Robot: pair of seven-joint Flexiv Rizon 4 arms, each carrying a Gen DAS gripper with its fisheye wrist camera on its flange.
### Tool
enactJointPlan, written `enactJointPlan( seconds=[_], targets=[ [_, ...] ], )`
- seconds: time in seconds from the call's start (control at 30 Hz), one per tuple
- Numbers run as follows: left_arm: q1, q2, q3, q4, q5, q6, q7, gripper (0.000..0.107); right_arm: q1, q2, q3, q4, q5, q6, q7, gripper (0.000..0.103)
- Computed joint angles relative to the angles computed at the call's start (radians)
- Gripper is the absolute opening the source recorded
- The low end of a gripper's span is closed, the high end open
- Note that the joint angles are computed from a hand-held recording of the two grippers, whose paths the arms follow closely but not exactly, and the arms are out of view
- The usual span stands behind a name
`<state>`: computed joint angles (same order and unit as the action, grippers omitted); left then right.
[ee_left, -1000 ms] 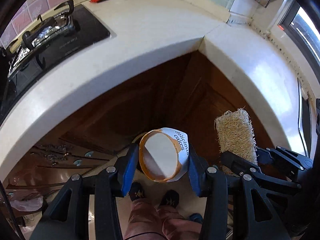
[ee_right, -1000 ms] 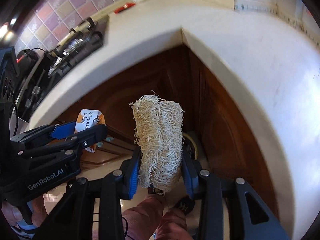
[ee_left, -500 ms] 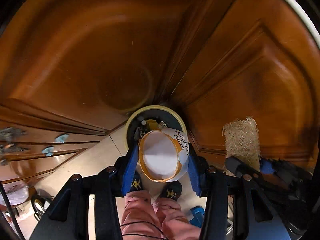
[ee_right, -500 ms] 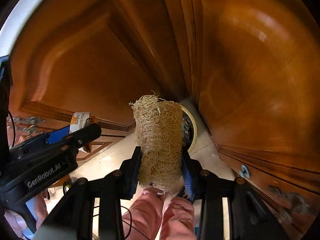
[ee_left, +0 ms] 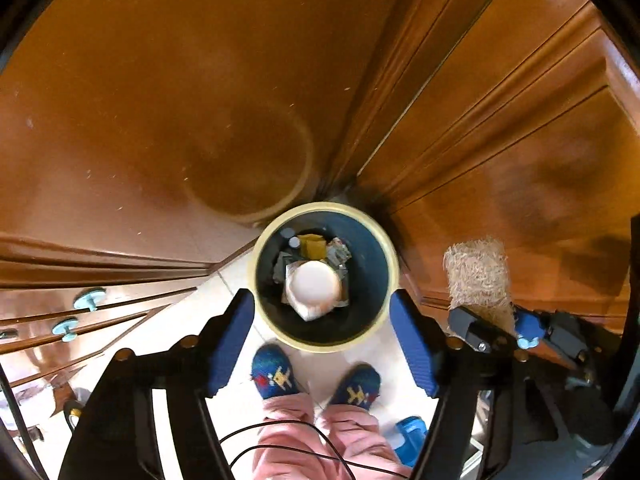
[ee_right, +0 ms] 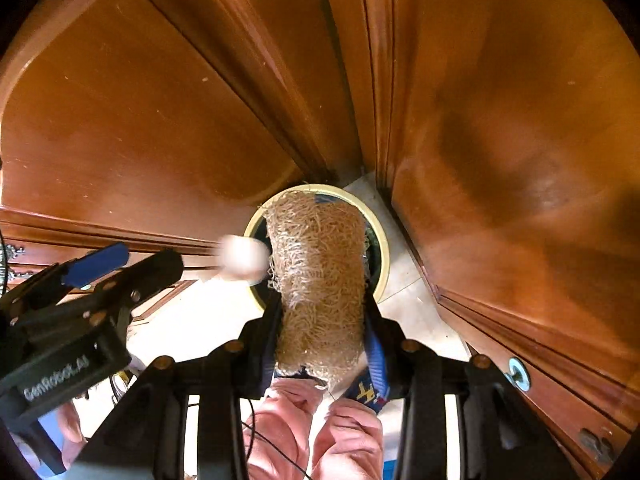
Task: Collect trash
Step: 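Open the left tool to drop the cake cup while the right tool releases the loofah, then raise both tools back toward the last counter trash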
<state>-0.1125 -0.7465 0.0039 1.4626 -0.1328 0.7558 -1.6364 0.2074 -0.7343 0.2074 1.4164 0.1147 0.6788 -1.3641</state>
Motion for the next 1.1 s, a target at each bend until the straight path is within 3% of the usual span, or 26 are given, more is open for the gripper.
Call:
enactJointPlan(
  seconds=[0.43, 0.6, 0.73, 1.1],
  targets=[
    [-0.006, 0.012, 0.042, 0.019, 0.064, 0.010, -0.054, 0.075, 0.019, -0.064, 0.006, -0.101, 0.005, -0.073, -0.034, 0.042],
    [0.000, 0.018, 0.045, 0.023, 0.071, 0.010, -0.066, 0.077, 0.020, -0.078, 0.013, -0.132, 0.016, -0.105, -0.039, 0.051],
    [0.004, 0.023, 0.043, 0.022, 0.072, 0.010, -0.070, 0.077, 0.035, -0.063, 0.002, -0.122, 0.000, -0.098, -0.037, 0.061],
    [0.012, 0.099, 0.035, 0.048, 0.058, -0.015, -0.086, 0.077, 0.041, 0.010, -0.007, -0.096, -0.015, -0.139, -0.016, 0.062]
  ],
)
